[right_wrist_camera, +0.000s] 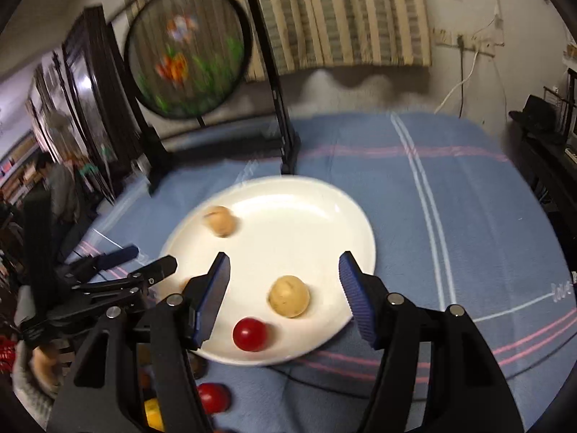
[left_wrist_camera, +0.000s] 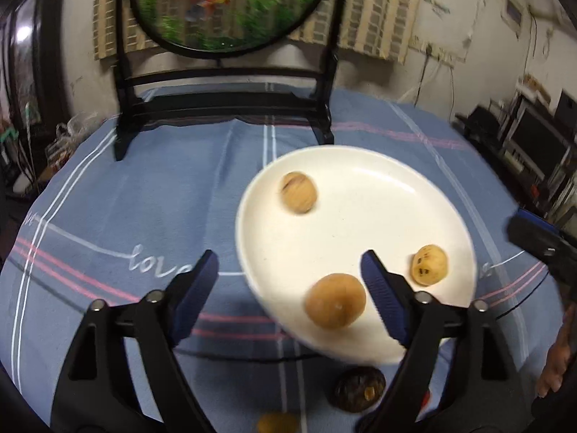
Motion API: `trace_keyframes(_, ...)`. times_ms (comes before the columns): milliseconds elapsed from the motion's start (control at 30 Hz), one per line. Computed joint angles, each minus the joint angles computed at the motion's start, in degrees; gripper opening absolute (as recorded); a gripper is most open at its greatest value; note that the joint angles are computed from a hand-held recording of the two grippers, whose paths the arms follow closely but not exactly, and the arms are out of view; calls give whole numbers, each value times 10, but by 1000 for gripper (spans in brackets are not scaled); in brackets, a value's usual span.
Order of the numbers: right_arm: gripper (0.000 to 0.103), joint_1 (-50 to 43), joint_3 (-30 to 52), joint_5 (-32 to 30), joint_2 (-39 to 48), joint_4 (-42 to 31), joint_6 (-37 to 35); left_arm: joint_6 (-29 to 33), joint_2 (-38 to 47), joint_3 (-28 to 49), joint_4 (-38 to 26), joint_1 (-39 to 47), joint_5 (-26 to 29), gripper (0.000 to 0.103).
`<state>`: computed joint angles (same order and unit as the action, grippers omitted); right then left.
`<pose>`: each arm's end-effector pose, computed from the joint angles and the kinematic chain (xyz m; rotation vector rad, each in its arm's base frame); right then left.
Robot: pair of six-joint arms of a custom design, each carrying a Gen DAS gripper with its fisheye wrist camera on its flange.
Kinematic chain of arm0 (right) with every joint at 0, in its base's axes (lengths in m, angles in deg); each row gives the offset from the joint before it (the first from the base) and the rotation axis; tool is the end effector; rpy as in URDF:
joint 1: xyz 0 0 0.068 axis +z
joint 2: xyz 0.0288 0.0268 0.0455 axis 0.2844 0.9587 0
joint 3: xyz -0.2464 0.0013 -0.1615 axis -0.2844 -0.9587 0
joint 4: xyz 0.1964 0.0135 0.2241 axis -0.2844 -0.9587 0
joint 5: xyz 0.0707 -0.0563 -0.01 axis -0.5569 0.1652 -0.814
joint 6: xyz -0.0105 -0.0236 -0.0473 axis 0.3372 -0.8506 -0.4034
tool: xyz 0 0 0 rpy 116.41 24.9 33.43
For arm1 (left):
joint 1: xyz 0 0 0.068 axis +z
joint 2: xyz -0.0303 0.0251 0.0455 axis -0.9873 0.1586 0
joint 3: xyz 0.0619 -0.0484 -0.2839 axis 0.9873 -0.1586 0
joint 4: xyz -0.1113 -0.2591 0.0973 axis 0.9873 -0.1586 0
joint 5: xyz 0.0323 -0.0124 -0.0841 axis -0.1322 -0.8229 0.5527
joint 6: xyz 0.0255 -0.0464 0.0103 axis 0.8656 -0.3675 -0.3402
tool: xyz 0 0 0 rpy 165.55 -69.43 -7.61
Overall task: Organize fruits
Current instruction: 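Grasp the red tomato with the right tool while the left tool carries its fruit to the plate, then open both tools over the plate and move them back to the fruit pile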
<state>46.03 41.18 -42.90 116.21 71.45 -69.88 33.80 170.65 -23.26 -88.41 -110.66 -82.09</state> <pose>0.2871 0.1603 0.2078 -0.1615 2.2772 0.3976 0.2903 -0.1547 0.1619 -0.0482 2.3353 -0.1455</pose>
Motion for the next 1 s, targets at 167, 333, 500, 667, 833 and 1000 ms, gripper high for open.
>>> trace_keyframes(167, 96, 29, -125, 36, -152, 26, 35, -23, -131, -96, -17, -25, -41, 89)
trace_keyframes(333, 96, 45, -219, 47, -262, -4, 86, -63, -224, -193, -48, -105, -121, 93)
trace_keyframes(500, 99, 22, -264, 35, -348, -46, 124, -111, -280, -237, -91, -142, -129, 93)
trace_keyframes(667, 99, -10, -278, 9, -357, -46, 141, -113, -292, -249, -88, -187, -137, 96)
trace_keyframes(833, 99, -12, -275, 5, -341, -50, 148, -119, -242, -230, -103, -218, -172, 97)
trace_keyframes(1000, 99, -9, -272, 0, -328, -50, 151, -112, -253, -235, -89, -165, -140, 98)
